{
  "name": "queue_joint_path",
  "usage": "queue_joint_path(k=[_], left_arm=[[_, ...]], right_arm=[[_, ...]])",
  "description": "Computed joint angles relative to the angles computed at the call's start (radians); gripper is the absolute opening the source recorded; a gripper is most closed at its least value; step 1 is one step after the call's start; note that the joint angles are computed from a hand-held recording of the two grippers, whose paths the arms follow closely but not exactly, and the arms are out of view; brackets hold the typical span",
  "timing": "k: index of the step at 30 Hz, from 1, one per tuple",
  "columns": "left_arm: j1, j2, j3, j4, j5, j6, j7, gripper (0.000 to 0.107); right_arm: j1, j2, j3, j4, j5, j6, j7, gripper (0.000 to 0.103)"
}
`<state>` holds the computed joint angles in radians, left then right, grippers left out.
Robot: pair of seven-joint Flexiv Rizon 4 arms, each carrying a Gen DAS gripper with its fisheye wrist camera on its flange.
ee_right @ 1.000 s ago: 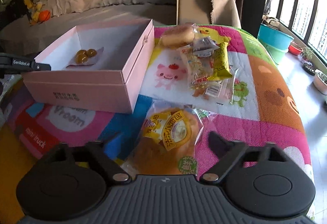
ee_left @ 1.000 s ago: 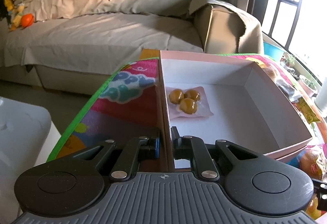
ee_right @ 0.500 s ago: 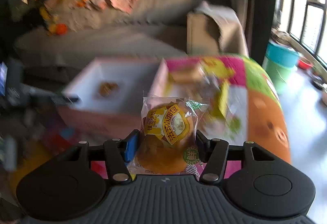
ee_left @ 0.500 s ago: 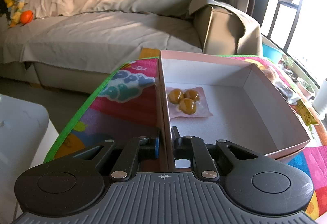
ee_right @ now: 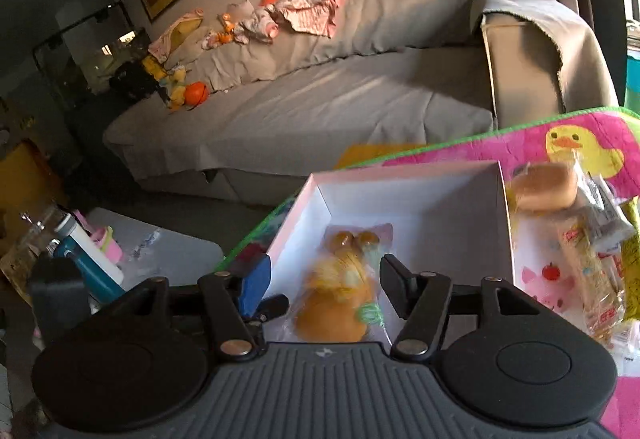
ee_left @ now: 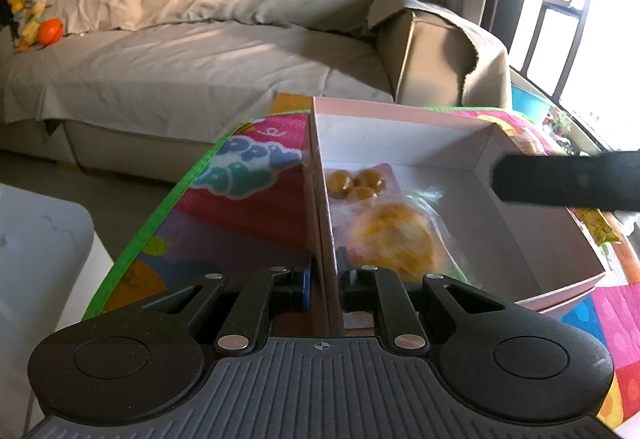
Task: Organize objects
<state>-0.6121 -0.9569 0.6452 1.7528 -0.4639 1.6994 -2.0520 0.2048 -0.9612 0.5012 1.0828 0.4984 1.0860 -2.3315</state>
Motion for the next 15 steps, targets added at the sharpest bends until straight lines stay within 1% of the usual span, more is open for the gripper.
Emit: queue_joint_path(k=[2,4,8,10,12,15], left_arm=[[-0.001,-0.001,0.002,-0.001,0.000,-0.002,-0.002,0.014],[-0.002,-0.002,0.003,0.000,0.000,-0.001,-0.005,0.014],[0.009,0.002,-0.012,0.005,0.000,0.011,-0.004,0.014],[0.009,0.002,-0.012,0.004,-0.004,0.011,-0.001,0.014],[0.007,0.001,-0.011,0.004,-0.008,0.011,0.000,0.014],[0.004,-0.001,-0.008,0.004,-0.013,0.009,0.000,0.014]], right_arm=[[-0.014,0.008,0.000,0.021,0.005,0.021,-0.017,0.068],[-0.037,0.026,0.006,0.057,0.014,0.055,-0.045,0.069],[-0.089,0.060,0.033,0.159,0.019,0.216,-0.150,0.077],[-0.107,0.072,0.039,0.206,0.001,0.304,-0.179,0.080],[-0.106,0.074,0.015,0.233,-0.027,0.373,-0.172,0.081],[-0.068,0.058,-0.074,0.219,-0.071,0.399,-0.068,0.082]])
